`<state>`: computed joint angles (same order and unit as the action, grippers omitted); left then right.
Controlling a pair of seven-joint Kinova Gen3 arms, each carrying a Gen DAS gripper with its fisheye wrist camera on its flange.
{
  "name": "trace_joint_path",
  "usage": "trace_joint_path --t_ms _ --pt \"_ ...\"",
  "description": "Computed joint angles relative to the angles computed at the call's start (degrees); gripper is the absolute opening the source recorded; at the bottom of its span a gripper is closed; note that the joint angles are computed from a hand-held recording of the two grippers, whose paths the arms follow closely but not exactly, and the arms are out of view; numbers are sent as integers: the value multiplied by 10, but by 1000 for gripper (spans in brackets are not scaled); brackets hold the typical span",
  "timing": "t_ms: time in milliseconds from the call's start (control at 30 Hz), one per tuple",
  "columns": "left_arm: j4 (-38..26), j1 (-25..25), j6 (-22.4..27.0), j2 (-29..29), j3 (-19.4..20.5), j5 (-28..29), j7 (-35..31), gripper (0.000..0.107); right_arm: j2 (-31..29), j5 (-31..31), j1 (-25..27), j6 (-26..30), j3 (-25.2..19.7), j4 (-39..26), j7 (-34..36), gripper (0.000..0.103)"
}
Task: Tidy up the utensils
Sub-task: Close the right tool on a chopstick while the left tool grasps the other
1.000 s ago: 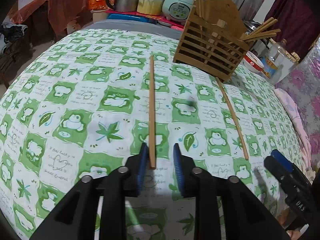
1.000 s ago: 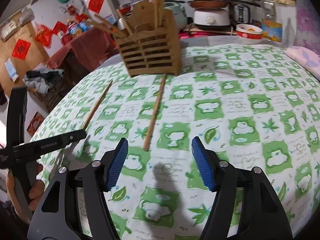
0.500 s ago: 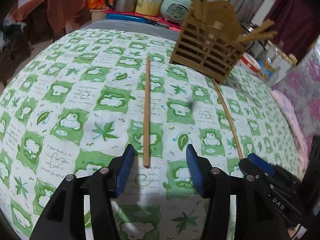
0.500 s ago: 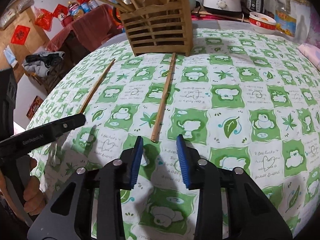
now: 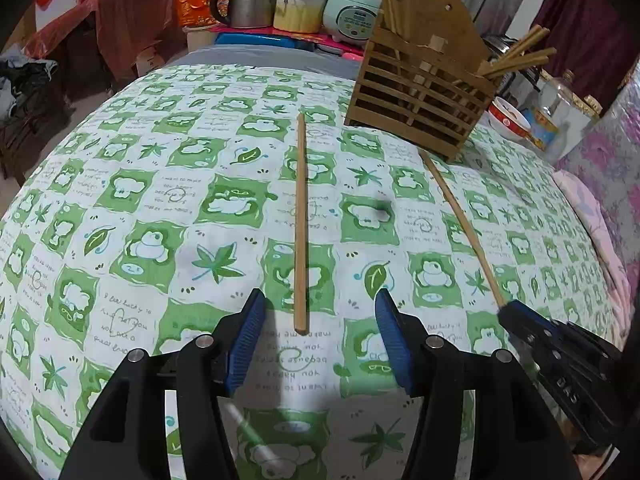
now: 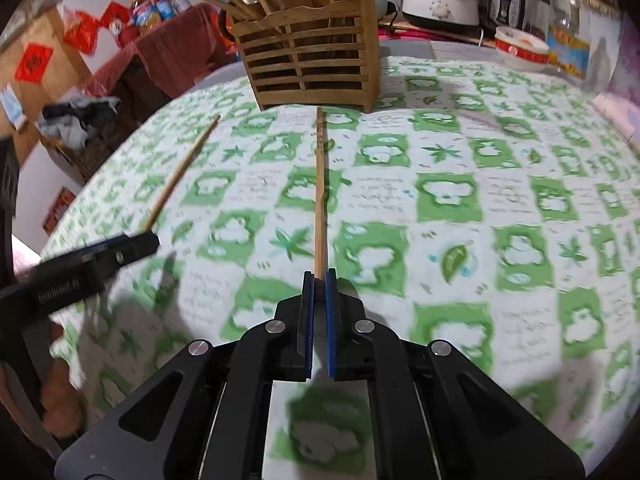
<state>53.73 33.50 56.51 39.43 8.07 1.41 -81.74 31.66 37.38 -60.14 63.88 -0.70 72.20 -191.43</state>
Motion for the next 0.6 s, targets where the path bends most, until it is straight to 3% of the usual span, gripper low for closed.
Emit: trace_joint_path --t_ms 233,400,533,600 --pt "43 9 -11 -25 3 -14 -25 56 -34 25 -32 -18 -9 63 -76 6" --pt "51 -18 -12 -29 20 17 -44 56 -63 73 -37 -61 -10 123 -168 20" --pt "34 -19 -6 -19 18 26 -49 55 -68 108 -38 -51 -19 133 -208 26" --pt "25 -8 -6 -14 10 14 -46 47 -66 113 -35 -38 -25 128 -210 31"
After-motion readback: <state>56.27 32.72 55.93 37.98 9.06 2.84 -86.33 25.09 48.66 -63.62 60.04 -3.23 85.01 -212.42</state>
